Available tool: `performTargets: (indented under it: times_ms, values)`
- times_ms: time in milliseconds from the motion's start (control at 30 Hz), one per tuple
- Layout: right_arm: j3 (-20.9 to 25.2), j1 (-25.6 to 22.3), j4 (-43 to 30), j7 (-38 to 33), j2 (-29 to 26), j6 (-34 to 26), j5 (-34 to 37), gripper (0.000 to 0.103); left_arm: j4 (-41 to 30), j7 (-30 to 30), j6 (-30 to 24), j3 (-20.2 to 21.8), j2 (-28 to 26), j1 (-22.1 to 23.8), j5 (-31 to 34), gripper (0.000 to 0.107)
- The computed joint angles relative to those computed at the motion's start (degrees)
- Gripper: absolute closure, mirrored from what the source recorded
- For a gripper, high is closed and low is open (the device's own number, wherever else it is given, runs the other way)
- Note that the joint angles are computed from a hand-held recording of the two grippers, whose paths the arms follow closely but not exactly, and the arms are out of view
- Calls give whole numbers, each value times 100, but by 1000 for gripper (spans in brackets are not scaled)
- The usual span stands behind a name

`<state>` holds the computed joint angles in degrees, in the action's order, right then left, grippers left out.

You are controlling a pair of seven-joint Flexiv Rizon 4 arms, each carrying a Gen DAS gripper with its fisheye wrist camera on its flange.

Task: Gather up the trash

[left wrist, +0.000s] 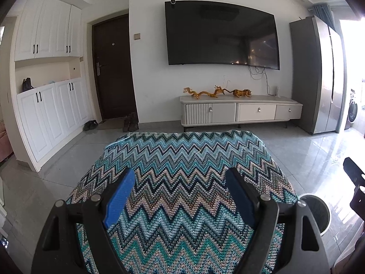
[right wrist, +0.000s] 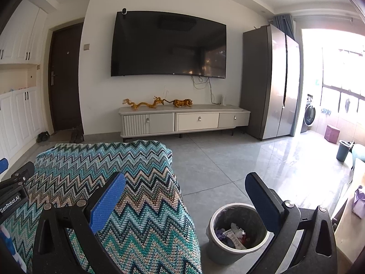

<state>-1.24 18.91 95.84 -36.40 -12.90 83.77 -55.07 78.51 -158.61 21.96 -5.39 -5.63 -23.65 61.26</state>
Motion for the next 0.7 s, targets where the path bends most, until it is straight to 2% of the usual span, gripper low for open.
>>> performTargets:
  times_ms: [700]
  values:
    - [-35,83,-15,210,-66,49,-159,0,74,-22,-153,-20,92,-1,2,26]
